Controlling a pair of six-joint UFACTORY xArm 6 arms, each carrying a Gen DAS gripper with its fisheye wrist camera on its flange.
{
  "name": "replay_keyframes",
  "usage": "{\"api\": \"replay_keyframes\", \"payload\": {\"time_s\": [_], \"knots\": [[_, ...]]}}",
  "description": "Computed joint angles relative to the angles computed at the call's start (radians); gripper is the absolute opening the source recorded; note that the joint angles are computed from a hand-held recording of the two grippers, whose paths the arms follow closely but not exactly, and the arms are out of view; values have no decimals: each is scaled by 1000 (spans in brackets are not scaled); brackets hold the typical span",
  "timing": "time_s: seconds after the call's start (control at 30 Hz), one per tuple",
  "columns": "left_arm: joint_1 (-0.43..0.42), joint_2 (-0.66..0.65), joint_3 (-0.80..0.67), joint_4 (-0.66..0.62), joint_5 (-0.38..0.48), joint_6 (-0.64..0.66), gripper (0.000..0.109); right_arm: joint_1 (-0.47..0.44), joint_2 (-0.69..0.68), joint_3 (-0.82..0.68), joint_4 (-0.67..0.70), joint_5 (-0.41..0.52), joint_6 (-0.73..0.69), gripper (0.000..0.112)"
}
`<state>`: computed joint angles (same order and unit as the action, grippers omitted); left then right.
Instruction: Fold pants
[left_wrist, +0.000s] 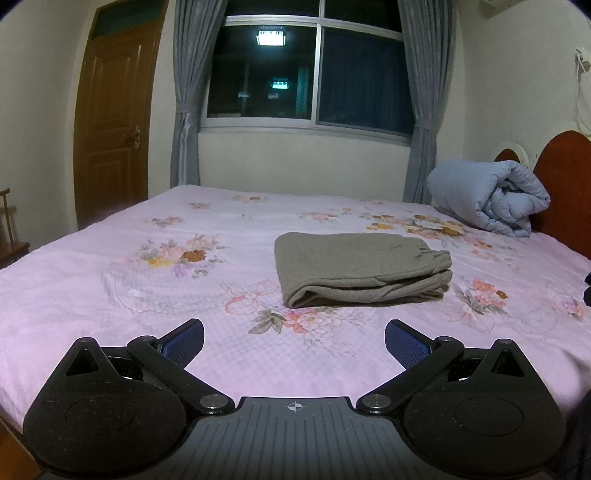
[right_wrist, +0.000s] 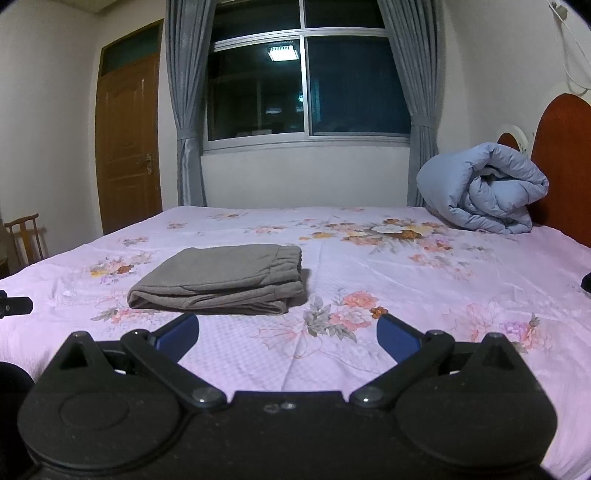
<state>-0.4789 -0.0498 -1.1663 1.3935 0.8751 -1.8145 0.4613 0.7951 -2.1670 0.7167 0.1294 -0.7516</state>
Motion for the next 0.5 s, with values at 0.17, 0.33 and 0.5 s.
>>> {"api": "replay_keyframes", "payload": {"time_s": [0.17,0.33,0.5], "knots": [[-2,1,-2,-1,2,1,103,1,-10,13,9,-3,3,97],[-1,1,-1,-1,1,1,103,2,-15,20,14,-7,3,97],[-2,1,-3,-4,3,5,103,1,-14,18,12,-4,5,97]]}}
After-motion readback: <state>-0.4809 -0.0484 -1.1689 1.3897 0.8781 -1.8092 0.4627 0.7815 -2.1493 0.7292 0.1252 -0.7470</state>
